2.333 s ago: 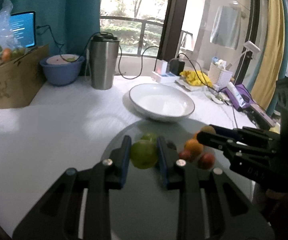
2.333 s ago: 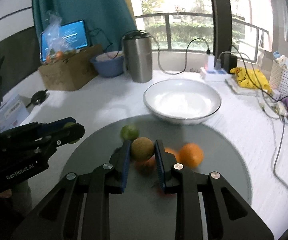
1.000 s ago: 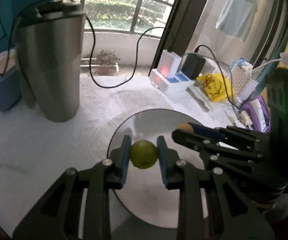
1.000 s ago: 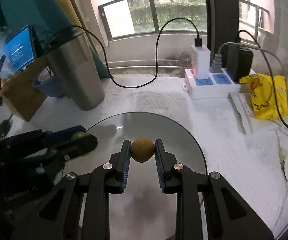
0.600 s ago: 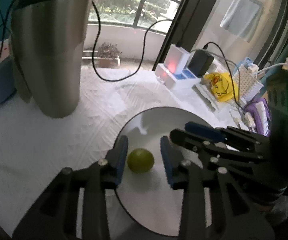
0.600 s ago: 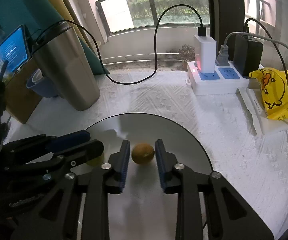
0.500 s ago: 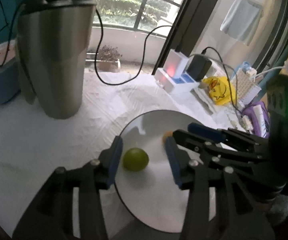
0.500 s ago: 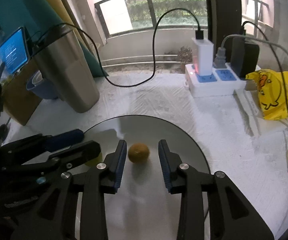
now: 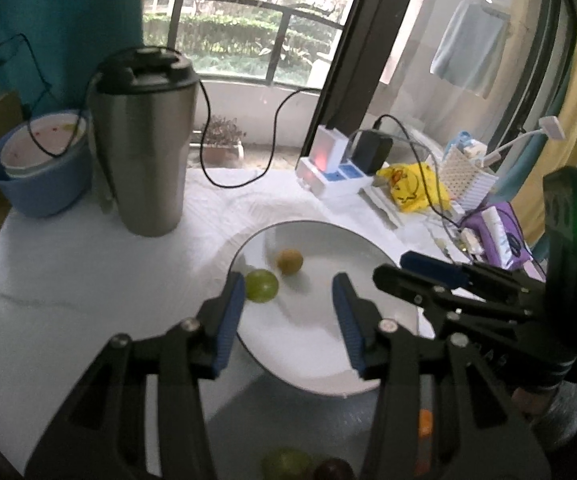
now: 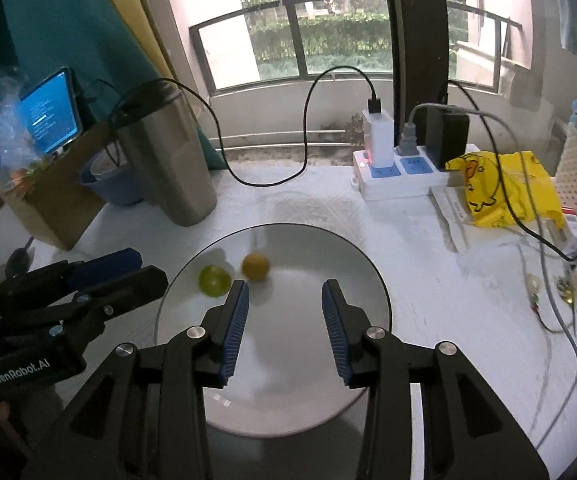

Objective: Organize fruits
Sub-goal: 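Move both grippers back to the fruits on the grey tray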

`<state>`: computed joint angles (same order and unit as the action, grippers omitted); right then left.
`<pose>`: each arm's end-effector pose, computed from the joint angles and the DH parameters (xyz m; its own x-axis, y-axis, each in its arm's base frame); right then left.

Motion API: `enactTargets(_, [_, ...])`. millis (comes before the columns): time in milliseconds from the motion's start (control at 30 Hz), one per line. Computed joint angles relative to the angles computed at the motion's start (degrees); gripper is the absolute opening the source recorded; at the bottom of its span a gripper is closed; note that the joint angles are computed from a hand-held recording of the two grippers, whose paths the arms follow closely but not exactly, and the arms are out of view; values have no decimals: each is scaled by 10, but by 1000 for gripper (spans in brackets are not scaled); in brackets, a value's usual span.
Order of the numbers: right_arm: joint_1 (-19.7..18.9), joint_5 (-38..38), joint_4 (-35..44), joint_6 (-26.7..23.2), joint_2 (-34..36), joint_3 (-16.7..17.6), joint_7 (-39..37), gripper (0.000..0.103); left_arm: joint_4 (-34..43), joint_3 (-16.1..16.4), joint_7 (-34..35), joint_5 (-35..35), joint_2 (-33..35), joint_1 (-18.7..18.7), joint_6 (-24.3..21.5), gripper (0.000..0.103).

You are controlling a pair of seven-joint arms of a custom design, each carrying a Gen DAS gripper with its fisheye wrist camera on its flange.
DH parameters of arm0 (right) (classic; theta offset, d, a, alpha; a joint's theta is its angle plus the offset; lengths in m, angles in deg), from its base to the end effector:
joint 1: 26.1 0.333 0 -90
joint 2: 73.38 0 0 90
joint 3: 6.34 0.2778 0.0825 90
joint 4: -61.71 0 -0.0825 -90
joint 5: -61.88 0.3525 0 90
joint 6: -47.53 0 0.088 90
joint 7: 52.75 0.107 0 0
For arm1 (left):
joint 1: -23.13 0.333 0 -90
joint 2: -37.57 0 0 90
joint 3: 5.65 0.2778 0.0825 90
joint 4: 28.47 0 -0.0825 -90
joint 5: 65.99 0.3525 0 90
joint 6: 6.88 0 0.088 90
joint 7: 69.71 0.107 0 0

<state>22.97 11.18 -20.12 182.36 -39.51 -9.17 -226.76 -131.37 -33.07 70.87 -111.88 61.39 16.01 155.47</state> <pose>0.4849 0.5009 0.3721 -0.2416 -0.9580 -0.1544 -0.6551 0.2784 -0.7024 0.5667 -0.3060 0.3803 -0.6940 -0.6697 0.2644 -0.6131 0.3571 -0.7047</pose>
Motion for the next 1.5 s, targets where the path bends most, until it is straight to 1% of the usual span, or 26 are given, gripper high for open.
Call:
enactTargets(33, [6, -3, -2, -6, -4, 0, 4, 40, -16, -11, 16, -19, -14, 12, 3, 47])
enactTargets(100, [15, -9, -6, -18, -10, 2, 12, 40, -38, -19, 41, -49, -34, 21, 6, 47])
enactTargets(233, [32, -23, -11, -45, -22, 10, 29, 40, -83, -17, 102, -122, -79, 25, 3, 47])
enactTargets(500, [52, -42, -20, -82, -34, 30, 61, 40, -148, 21, 171, -220, -144, -1, -20, 48])
enactTargets(700, [64, -49, -32, -97, -41, 43, 83, 40, -189, 57, 207, -262, -178, -35, -30, 49])
enactTargets(867, [72, -56, -46, -100, -45, 51, 103, 40, -223, 88, 228, -286, -202, -67, -33, 49])
enactTargets(967, [78, -61, -51, -103, -45, 56, 108, 40, -245, 99, 244, -297, -213, -82, -28, 50])
enactTargets(1000, [80, -61, -52, -104, -44, 58, 111, 40, -251, 102, 247, -299, -216, -86, -25, 52])
enactTargets(1033, [81, -62, -57, -100, -45, 59, 115, 40, -259, 105, 248, -300, -219, -89, -22, 61])
enactTargets(1067, [82, -62, -60, -96, -45, 60, 119, 41, -265, 107, 249, -302, -222, -92, -22, 65])
enactTargets(1333, [91, -70, -89, -62, -44, 64, 155, 42, -307, 119, 263, -310, -234, -102, -25, 66])
enactTargets(1500, [95, -78, -102, -50, -45, 66, 177, 49, -328, 118, 258, -296, -235, -110, -11, 66])
